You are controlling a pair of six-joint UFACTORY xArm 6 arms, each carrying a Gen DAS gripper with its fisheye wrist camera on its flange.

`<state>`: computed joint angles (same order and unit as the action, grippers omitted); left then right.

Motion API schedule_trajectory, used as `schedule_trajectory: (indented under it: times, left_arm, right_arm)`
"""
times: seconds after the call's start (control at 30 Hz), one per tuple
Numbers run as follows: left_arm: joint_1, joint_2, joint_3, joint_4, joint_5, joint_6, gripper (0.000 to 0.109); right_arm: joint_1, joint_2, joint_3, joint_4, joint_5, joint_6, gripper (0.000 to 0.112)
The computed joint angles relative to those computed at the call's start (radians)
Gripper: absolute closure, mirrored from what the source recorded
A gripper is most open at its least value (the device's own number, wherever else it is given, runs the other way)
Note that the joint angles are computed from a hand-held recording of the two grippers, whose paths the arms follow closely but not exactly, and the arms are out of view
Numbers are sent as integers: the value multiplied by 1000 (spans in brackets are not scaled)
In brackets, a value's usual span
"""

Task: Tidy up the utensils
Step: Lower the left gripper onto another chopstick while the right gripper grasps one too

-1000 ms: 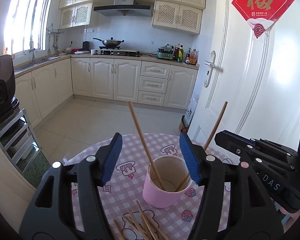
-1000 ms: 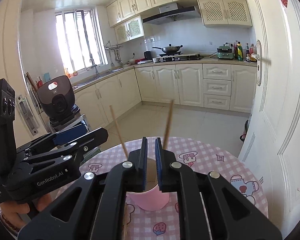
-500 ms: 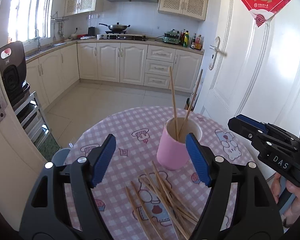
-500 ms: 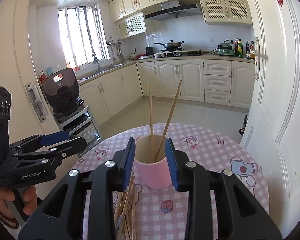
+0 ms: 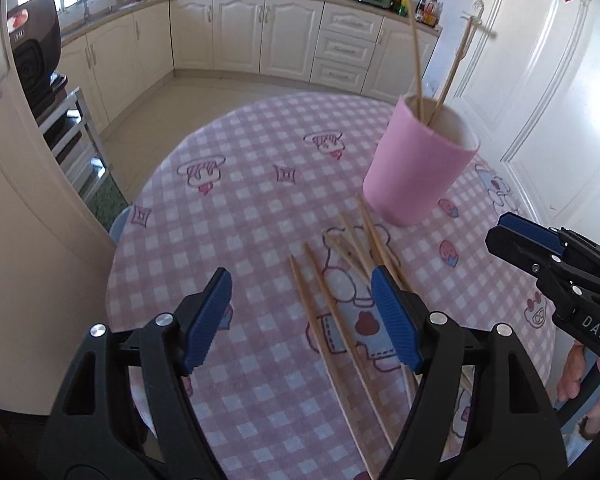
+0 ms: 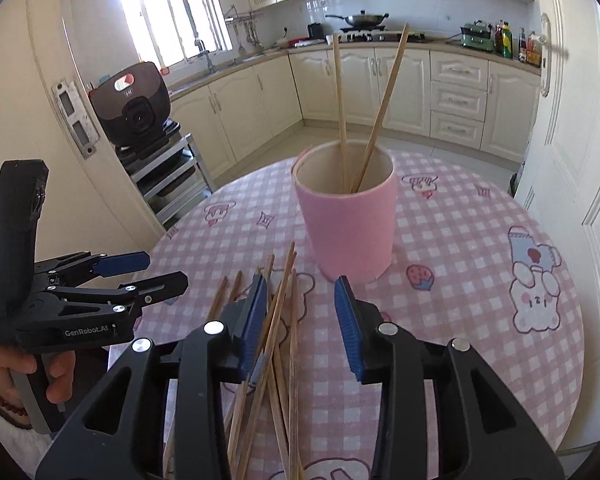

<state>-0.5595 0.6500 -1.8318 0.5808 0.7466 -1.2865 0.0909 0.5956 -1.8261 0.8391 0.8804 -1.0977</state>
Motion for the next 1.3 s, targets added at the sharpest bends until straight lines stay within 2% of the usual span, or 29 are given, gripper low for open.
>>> schedule_trajectory:
  times: [0.13, 0.27, 0.5, 0.63, 0.73, 0.87, 1.0, 1.13, 1.23, 1.3]
  left_arm:
    - [17, 12, 41, -95, -52, 15, 53]
    - [25, 41, 36, -173, -82, 56, 61]
    - [17, 84, -27, -173, -20, 81, 66]
    - [14, 128, -110, -185, 58, 135, 69]
    - [12, 154, -162, -183, 117, 156, 77]
    - [18, 168, -187, -188, 129, 172, 83]
    - [23, 173, -196, -196, 133, 174, 84]
    - [14, 189, -225, -174, 160, 160, 86]
    - [15, 189, -221, -171, 141, 148, 95]
    - [13, 193, -229, -172, 142, 140, 96]
  right_arm:
    - [15, 33, -18, -107, 33, 55, 78]
    - [26, 61, -39, -178, 62, 104, 78]
    - [35, 114, -104, -268, 102, 162, 78]
    - [47, 169, -195, -331, 165, 199, 79]
    - [59, 217, -268, -388, 194, 230, 84]
    - [71, 282, -377, -436, 243, 263, 88]
    - [93, 327, -461, -514, 279, 289, 89]
    - [123, 317, -437, -591, 226, 301, 92]
    - [133, 305, -407, -606, 187, 303, 97]
    - [134, 295, -382, -600, 160, 303, 107]
